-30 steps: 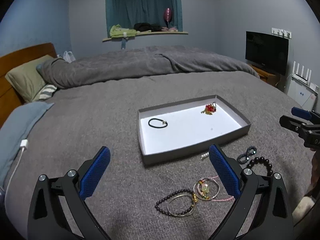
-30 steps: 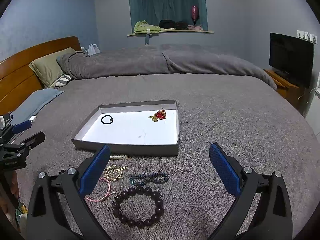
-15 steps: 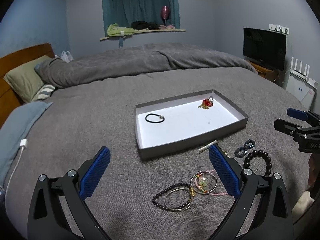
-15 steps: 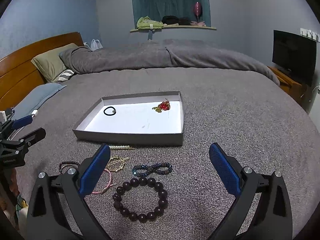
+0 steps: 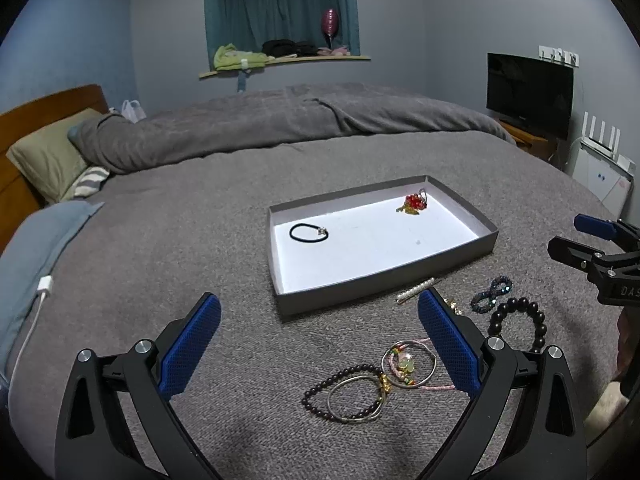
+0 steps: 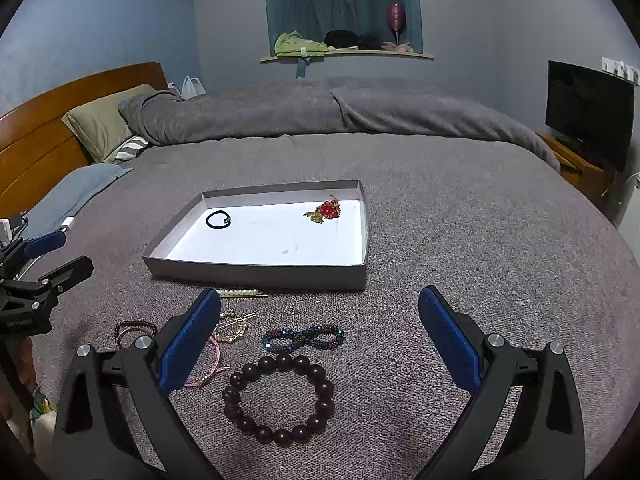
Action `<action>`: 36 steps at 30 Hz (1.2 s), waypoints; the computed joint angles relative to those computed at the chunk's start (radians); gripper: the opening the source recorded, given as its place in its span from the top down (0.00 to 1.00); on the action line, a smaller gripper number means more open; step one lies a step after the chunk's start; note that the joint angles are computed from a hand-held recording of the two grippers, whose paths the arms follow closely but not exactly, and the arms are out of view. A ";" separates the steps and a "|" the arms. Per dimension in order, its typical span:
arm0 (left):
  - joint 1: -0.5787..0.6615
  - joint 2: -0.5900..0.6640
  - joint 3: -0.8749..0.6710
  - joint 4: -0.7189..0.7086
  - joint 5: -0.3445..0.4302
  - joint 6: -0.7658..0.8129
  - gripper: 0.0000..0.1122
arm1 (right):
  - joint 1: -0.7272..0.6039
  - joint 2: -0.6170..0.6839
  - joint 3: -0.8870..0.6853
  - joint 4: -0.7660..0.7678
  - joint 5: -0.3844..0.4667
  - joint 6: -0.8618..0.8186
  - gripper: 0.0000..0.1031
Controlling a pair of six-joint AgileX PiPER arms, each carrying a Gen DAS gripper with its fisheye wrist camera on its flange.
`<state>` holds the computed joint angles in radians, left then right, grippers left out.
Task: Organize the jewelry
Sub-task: 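Withdraw both tools from the box back over the bracelets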
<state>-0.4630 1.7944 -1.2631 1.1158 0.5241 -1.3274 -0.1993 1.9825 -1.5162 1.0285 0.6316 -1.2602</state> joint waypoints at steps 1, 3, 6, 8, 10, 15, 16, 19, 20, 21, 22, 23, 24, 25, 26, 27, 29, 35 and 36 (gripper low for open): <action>0.001 0.001 -0.001 -0.002 -0.001 0.001 0.13 | 0.002 -0.001 -0.001 -0.005 0.000 0.006 0.05; 0.002 -0.001 0.001 -0.003 -0.003 0.001 0.13 | 0.003 -0.003 0.001 -0.004 -0.001 0.002 0.05; 0.001 -0.003 0.008 0.007 -0.005 -0.013 0.13 | 0.003 -0.003 0.001 -0.005 -0.001 0.004 0.05; 0.005 -0.005 0.012 0.004 -0.014 -0.015 0.13 | 0.004 -0.003 -0.001 -0.008 -0.001 0.009 0.05; 0.011 -0.008 0.014 -0.008 -0.021 -0.011 0.13 | 0.005 -0.004 0.000 -0.008 -0.002 0.011 0.05; 0.015 -0.003 0.008 -0.033 -0.012 0.004 0.13 | 0.009 0.001 -0.008 -0.021 0.000 0.027 0.05; 0.012 -0.002 0.007 -0.022 -0.004 -0.005 0.13 | 0.013 0.003 -0.015 -0.039 -0.003 0.043 0.05; 0.009 -0.001 0.008 -0.010 0.000 -0.018 0.13 | 0.018 0.006 -0.019 -0.047 -0.009 0.052 0.05; 0.010 0.000 0.006 -0.015 0.001 -0.012 0.13 | 0.019 0.006 -0.020 -0.050 -0.011 0.054 0.05; 0.010 0.002 0.003 -0.019 0.003 -0.008 0.13 | 0.022 0.005 -0.021 -0.055 -0.017 0.059 0.05; 0.011 0.004 0.001 -0.018 0.007 -0.009 0.13 | 0.028 0.002 -0.017 -0.059 -0.031 0.062 0.05; 0.011 0.005 0.000 -0.017 0.010 -0.010 0.13 | 0.029 0.001 -0.016 -0.060 -0.036 0.060 0.05; 0.012 0.006 -0.001 -0.017 0.010 -0.010 0.13 | 0.034 -0.002 -0.012 -0.062 -0.044 0.058 0.05; 0.012 0.007 -0.001 -0.010 0.014 -0.015 0.13 | 0.036 -0.003 -0.010 -0.061 -0.049 0.054 0.05; 0.012 0.008 -0.001 -0.006 0.016 -0.019 0.13 | 0.037 -0.004 -0.008 -0.058 -0.053 0.048 0.05; 0.013 0.008 -0.001 -0.006 0.017 -0.019 0.13 | 0.039 -0.005 -0.004 -0.053 -0.058 0.044 0.05; 0.020 0.006 0.004 -0.002 0.000 -0.023 0.13 | 0.039 -0.008 0.003 -0.036 -0.065 0.031 0.05; 0.018 0.002 0.026 0.056 0.007 -0.071 0.13 | 0.033 -0.030 0.050 0.050 -0.100 -0.110 0.05; 0.016 0.007 0.028 0.069 0.013 -0.073 0.13 | 0.033 -0.033 0.057 0.054 -0.110 -0.123 0.05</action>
